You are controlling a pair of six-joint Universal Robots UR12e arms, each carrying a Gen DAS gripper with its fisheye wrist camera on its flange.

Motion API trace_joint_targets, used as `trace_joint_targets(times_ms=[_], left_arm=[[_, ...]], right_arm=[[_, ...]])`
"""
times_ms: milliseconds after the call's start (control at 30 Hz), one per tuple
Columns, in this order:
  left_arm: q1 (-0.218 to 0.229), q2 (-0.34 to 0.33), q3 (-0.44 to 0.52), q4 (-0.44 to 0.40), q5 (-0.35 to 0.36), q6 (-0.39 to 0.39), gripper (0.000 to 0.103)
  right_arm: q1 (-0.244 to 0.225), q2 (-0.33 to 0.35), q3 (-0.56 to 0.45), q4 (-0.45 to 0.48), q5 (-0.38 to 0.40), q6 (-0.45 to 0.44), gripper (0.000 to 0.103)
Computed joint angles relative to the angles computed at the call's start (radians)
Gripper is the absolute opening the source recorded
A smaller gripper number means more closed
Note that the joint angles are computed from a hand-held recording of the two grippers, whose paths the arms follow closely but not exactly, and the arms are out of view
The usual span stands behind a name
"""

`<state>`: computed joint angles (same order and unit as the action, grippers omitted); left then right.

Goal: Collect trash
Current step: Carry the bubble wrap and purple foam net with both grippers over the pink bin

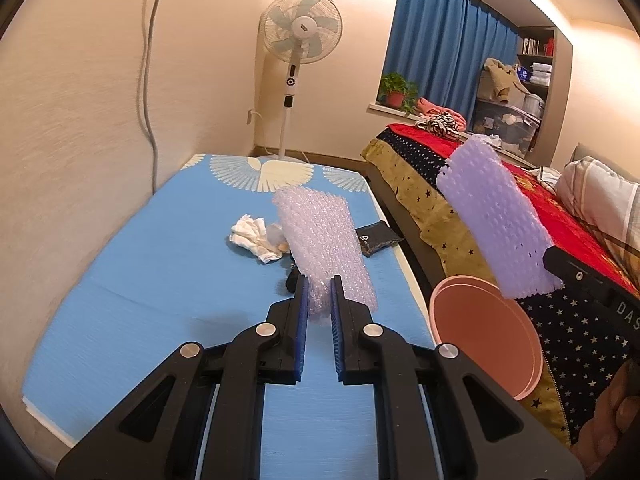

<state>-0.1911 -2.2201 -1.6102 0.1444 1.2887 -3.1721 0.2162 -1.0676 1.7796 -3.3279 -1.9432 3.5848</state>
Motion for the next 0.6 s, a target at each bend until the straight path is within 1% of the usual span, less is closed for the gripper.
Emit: trace_joint_targets(times_ms=[600], left_arm=[[-0.017, -0.020, 0.030, -0.022, -0.022, 0.021, 0.011]], right_arm=[[-0.012, -0.002, 0.007, 0.023, -0.030, 0.040, 0.009]])
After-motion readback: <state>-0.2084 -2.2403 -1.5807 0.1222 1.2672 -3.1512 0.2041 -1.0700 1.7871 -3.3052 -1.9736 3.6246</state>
